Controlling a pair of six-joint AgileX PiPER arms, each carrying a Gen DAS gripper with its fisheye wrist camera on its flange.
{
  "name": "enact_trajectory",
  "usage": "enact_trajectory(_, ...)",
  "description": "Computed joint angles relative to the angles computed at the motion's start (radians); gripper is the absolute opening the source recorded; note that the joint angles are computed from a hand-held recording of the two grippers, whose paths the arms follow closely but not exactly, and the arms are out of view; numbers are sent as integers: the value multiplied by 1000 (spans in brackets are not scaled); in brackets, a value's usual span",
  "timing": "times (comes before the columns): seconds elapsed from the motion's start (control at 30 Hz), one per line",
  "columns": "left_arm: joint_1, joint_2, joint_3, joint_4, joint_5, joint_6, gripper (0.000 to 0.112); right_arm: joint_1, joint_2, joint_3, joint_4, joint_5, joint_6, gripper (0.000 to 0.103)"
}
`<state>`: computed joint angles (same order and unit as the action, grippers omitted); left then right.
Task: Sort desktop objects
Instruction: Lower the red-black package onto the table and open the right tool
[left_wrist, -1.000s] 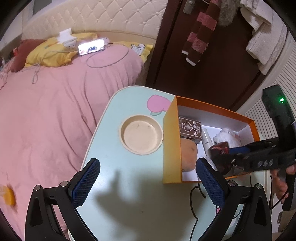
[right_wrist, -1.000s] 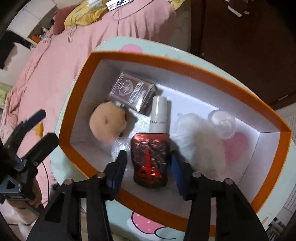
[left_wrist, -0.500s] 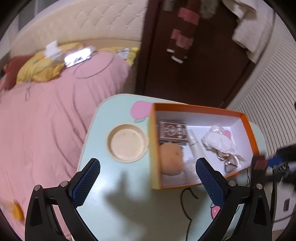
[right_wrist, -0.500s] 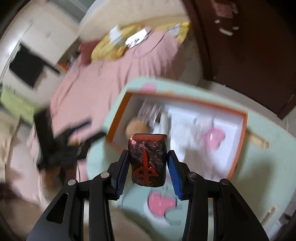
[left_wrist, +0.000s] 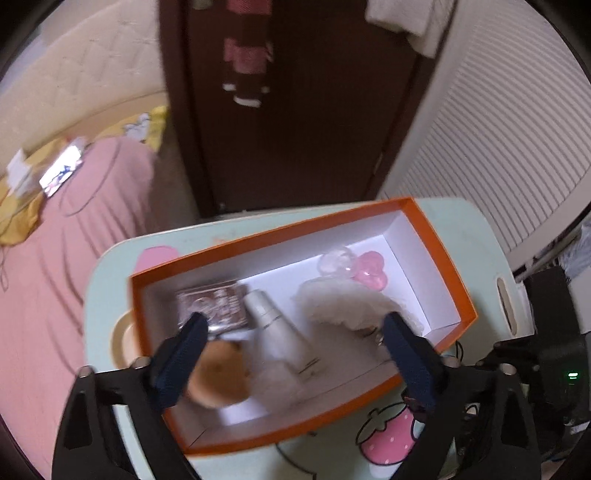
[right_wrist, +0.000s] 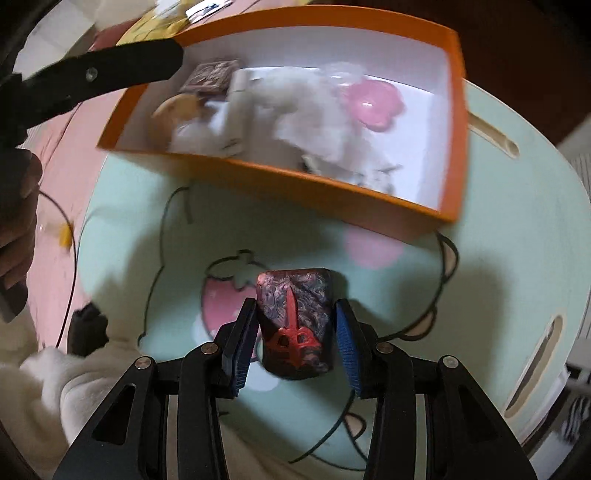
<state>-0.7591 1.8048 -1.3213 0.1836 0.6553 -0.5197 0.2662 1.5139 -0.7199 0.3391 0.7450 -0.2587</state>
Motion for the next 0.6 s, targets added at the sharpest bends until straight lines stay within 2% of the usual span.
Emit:
enact_trajectory(0.13,0,124,-137,-67,81,87,76,-135,-62,40,149,14,-185,44)
enact_trajectory(0.23,15,176,-198,-137,100,140,67,-253,-108,60,239,62,-329,52)
enact_trajectory(0.27,24,190,-216,-168,105,159,66,-292,-114,62,263,81,-366,56)
enact_trajectory(0.37,50,233,-270,-260,123,212,66,-378,-110,59,317,130,-445,57)
enact_trajectory(0.47,77,259,-292,-360,119,257,66,-417,-86,52,343,152,-481,57)
enact_trajectory(0.53,100,263,-272,-460,95,320,65,-413,-75,75,366,134,-501,57)
enact_trajectory(0.6,127,259,-240,-584,71,417,52,-410,-97,103,369,142,-498,57)
